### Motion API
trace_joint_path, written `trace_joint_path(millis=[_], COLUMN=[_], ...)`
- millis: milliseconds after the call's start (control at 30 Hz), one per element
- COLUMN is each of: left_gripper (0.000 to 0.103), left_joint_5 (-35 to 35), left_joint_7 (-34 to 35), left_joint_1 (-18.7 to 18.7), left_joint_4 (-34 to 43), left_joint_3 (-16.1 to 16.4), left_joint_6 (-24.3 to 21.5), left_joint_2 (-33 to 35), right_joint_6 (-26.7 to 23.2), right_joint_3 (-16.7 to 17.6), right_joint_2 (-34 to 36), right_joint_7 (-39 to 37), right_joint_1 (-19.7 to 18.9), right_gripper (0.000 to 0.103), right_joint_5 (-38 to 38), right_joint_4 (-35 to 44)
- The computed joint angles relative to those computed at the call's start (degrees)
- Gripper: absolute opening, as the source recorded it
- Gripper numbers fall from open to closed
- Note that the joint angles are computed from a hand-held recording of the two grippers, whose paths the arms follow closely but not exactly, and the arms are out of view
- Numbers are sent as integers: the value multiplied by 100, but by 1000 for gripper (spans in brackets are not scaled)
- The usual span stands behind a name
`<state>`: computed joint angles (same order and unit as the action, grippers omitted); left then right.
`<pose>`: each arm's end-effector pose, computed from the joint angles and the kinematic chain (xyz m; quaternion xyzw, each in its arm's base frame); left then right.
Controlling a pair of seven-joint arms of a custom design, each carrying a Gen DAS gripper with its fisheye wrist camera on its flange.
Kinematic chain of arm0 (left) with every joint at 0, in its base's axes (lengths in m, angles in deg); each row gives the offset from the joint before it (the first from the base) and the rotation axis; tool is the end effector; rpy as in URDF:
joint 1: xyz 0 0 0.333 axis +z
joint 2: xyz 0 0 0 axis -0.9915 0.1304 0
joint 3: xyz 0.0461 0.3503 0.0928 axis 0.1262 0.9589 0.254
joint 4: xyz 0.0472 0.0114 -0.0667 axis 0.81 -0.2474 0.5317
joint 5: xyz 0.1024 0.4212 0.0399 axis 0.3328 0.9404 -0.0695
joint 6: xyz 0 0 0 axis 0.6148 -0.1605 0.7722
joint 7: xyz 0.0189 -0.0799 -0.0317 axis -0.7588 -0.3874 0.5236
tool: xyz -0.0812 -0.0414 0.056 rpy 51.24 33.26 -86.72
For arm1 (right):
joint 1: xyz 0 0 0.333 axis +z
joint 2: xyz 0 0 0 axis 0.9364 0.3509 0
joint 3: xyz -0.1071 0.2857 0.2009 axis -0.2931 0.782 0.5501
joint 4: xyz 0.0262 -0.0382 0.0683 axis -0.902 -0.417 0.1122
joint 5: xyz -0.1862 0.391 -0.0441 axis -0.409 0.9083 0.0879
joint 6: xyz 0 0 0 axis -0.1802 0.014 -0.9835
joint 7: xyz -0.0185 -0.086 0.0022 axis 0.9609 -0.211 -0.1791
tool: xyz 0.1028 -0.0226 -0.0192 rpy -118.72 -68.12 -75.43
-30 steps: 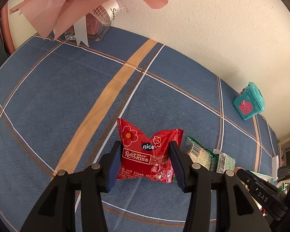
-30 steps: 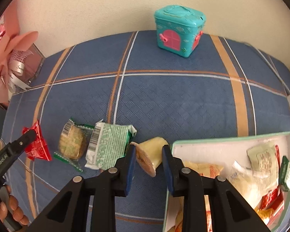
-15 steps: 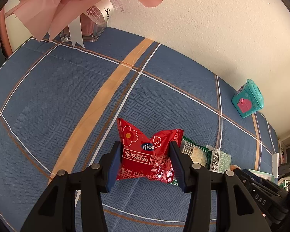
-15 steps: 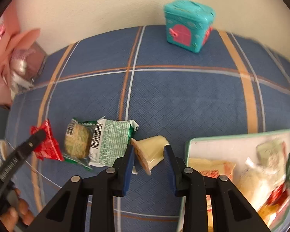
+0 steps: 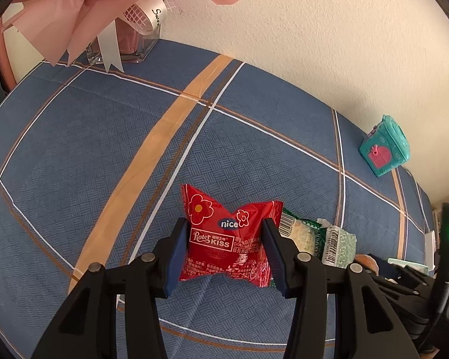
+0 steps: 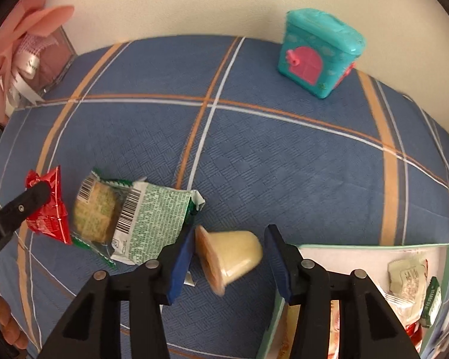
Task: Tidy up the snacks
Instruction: 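Lift both held snacks and carry them over the white tray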
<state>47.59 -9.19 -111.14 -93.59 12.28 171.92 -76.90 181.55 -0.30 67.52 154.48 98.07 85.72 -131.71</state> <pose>0.4035 -0.4464 0.5123 -0.9141 0.3293 -0.1923 0.1376 0.5580 0.3981 0.4965 -0.9036 0.4094 -0.0619 0.1098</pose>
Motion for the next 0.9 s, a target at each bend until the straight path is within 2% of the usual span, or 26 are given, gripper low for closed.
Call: trace_joint_path(millis=[200, 267, 333, 500, 733, 900], left_gripper=[51, 50, 50, 50, 50, 50], left_joint_5=[45, 68, 91, 131, 245, 431], left_joint_7=[-66, -117, -118, -154, -345, -300], left_joint_1=[-4, -7, -15, -60, -174, -372], left_joint_4=[-24, -38, -18, 122, 460, 1166], left_joint_3=[-4, -9, -20, -69, -174, -245], left_joint_6=[38, 61, 25, -286, -630, -1136], left_joint_2=[-4, -20, -24, -87, -94, 304], right_joint_6=[48, 65, 68, 83, 176, 105], right_joint_3=[8, 9, 11, 12, 5, -74], right_joint_2=[-74, -129, -216, -557, -1455, -2064], right_joint_7=[-134, -145, -168, -396, -554, -502], right_joint_1=[-94, -124, -174, -332, -497, -663], right_gripper=[48, 39, 39, 39, 39, 39], right_joint_5=[316, 417, 585, 1048, 1481, 1693], right_joint_4=[-118, -175, -257, -535, -1266, -1723])
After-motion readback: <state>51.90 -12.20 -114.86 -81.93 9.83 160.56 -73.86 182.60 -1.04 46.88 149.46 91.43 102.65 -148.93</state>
